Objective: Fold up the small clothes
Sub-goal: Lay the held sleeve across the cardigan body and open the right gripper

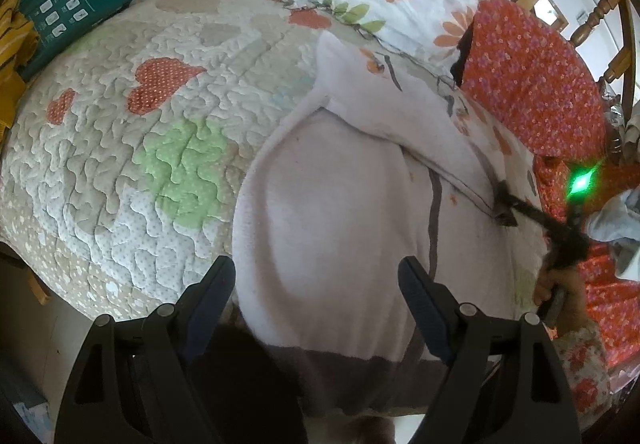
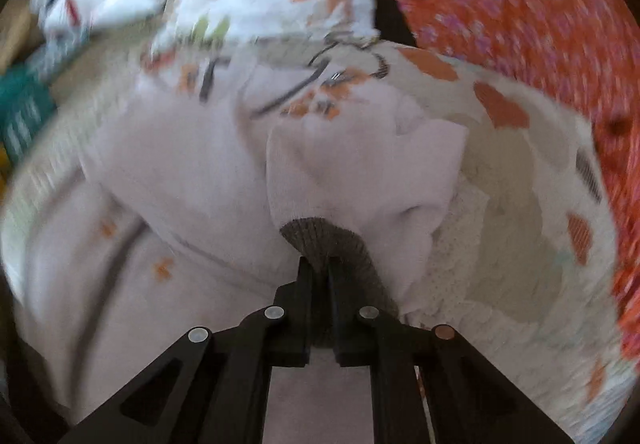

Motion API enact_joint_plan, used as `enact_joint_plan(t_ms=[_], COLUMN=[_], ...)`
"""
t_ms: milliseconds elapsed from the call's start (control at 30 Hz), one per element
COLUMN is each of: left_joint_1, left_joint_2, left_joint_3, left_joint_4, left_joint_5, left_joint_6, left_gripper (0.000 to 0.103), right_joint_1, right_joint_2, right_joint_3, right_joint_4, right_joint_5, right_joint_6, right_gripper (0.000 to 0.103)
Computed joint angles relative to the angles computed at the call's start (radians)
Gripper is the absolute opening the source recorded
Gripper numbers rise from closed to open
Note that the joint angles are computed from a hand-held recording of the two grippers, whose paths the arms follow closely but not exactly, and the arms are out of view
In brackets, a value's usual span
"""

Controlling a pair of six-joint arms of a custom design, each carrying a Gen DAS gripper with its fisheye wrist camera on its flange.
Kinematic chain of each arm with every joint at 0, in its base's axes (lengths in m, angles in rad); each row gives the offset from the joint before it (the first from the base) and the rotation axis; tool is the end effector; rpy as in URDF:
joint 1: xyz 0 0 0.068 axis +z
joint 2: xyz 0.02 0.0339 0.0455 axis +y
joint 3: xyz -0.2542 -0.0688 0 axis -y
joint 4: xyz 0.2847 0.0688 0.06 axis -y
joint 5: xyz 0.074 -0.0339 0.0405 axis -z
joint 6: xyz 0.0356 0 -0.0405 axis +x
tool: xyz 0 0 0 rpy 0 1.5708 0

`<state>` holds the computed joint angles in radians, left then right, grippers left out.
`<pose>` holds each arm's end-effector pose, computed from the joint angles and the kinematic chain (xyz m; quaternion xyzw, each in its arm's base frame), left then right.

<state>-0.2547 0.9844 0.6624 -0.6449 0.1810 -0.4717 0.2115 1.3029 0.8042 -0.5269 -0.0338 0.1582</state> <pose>0.2213 -0.0642 0.2023 -0.0762 0.9482 -0.1859 0.2462 0.2816 0.0617 0.1815 -0.0302 0.9625 0.0655 0.2616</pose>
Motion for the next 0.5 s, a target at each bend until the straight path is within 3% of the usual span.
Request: enact_joint_plan(t_ms=[200,333,433,500], left_joint_1=[0.017,0.009,0.003,0.008], left_joint_2=[0.023,-0.002,-0.059,-0.089], left_joint_3=[-0.006,-0.006,-0.012,-0.017], left_joint_4=[0.012,-0.007,-0.039,-0.061], left_joint_5=[0.022,0.021,0.0,-0.01], left_joint_6=[0.0,-0.011,-0.003,0.002], left_gripper=[0.083,0.083,0.083,0.083], right_joint_1=[-0.171,-0.23,-0.257,-0.254], right_joint_2=[0.061,0.228,0.146,0.033], right_joint_3=[0.069,0.179,0.12,0.052], right_joint_4=[0.018,-0.011,-0.016,-0.047], right_joint_5=[-0.064,0.132,0.092,0.062], right_joint_6=[0.066,0.188,0.228,0.229], right_gripper=[0.008,0.013,0.014,0.029])
